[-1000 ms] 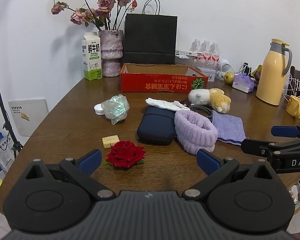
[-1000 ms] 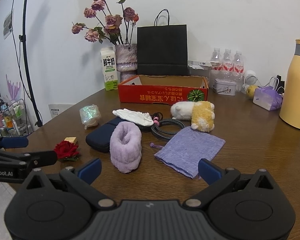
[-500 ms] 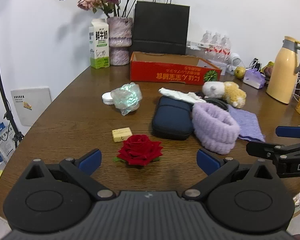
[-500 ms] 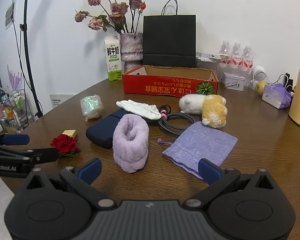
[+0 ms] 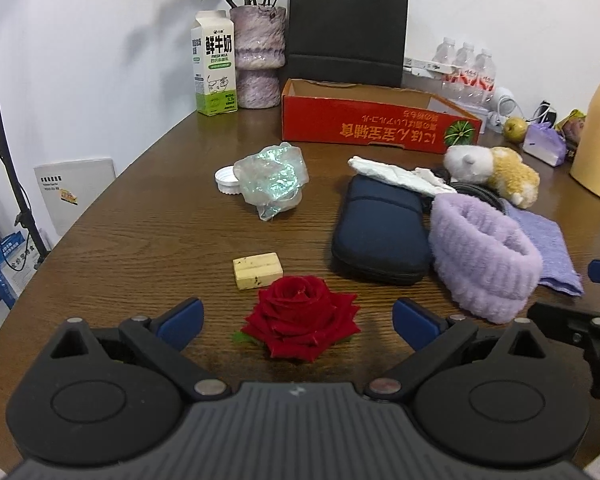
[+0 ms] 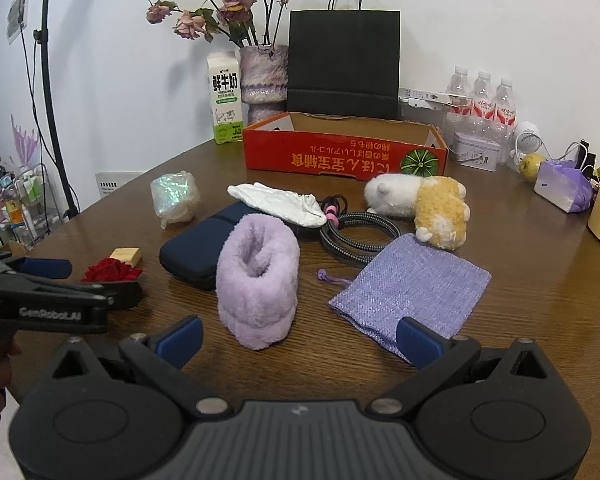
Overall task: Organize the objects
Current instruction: 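Reach the left tool to the red rose and close on it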
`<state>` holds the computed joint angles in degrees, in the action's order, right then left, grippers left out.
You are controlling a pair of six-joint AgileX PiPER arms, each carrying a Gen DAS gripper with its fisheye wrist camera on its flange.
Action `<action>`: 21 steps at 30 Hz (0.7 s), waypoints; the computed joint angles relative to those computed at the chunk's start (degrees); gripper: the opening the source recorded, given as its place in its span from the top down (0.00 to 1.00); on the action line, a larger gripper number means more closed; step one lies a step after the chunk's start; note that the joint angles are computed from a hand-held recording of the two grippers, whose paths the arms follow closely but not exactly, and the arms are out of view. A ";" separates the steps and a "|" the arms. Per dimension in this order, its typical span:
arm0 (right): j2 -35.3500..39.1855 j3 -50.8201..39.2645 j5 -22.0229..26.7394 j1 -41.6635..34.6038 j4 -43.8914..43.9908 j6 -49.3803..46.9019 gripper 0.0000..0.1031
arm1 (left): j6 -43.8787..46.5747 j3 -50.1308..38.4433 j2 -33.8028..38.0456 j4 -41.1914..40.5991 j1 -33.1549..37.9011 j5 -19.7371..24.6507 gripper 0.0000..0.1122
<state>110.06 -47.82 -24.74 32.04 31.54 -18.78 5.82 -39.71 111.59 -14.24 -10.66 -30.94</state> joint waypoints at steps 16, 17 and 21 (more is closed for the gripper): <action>1.65 0.04 -0.89 -1.60 -7.68 6.76 0.00 | -2.64 -1.47 2.48 1.24 -0.47 -0.81 0.56; 1.68 0.06 -0.89 -1.68 -8.05 7.13 0.00 | -2.23 -1.28 2.39 0.87 -0.58 -0.97 0.56; 1.71 0.50 -1.27 -2.28 -12.25 11.04 0.00 | -3.26 -0.38 1.94 2.02 -0.18 -1.65 0.56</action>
<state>111.77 -47.32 -26.01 29.76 19.29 -7.75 2.56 -40.09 113.53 -12.22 -10.84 -32.59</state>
